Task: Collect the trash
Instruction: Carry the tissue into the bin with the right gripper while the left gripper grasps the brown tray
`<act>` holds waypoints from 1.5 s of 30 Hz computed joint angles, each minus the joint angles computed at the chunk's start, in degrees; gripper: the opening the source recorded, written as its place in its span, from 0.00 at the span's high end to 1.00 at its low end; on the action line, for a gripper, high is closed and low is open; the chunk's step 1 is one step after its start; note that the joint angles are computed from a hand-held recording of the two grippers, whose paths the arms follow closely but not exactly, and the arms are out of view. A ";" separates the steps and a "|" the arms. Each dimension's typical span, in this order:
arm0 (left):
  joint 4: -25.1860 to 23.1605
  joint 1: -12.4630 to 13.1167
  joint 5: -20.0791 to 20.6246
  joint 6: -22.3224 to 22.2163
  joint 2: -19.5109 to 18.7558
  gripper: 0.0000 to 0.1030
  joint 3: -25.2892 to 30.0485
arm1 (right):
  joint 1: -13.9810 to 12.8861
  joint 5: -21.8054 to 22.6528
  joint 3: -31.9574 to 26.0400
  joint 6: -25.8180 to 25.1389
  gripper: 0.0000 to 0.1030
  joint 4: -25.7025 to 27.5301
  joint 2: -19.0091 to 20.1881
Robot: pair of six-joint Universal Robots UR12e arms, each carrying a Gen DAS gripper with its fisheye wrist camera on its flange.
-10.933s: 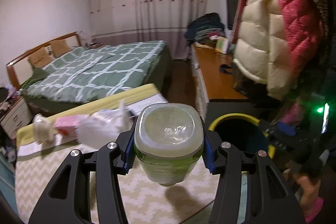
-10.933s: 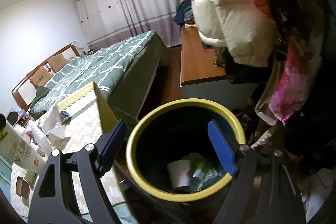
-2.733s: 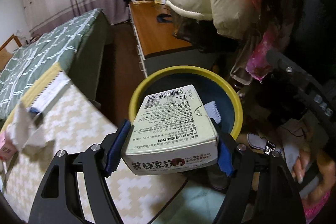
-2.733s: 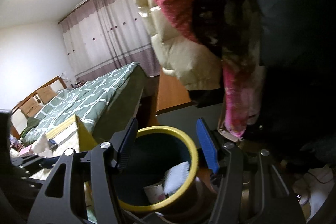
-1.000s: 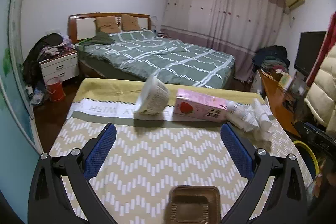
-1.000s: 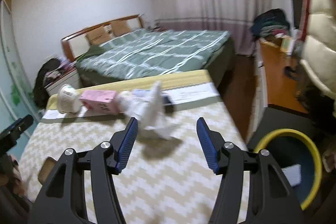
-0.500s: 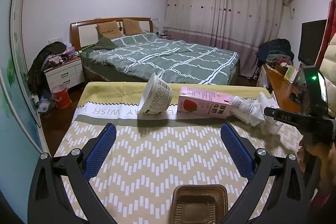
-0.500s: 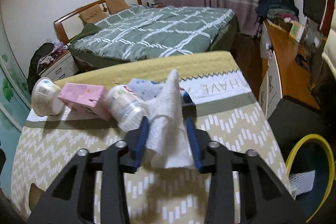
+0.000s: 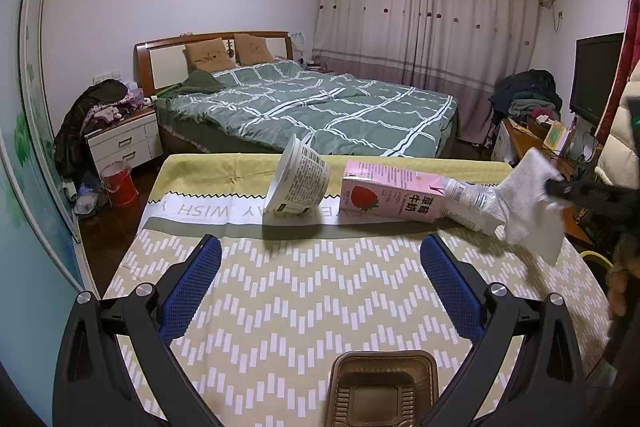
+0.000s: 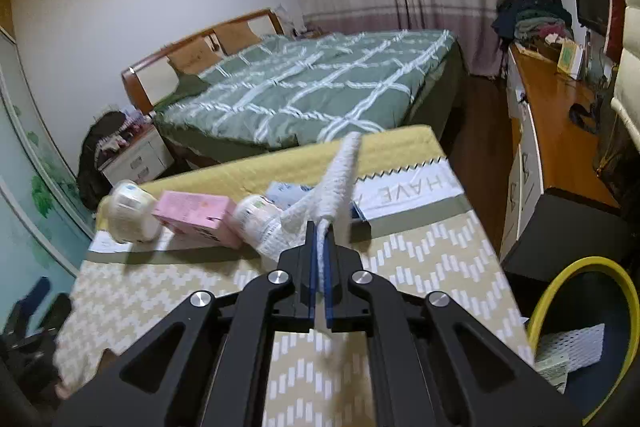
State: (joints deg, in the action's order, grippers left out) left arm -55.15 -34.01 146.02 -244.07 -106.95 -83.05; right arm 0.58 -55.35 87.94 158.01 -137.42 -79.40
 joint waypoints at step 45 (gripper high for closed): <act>1.88 -0.22 -0.97 3.30 -0.67 0.05 0.61 | -10.84 -14.80 11.07 11.64 0.79 -19.27 -4.62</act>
State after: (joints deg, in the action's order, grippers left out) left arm -53.27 -34.24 145.04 -240.77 -107.62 -82.44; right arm -10.26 -70.15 99.01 169.65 -156.69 -84.01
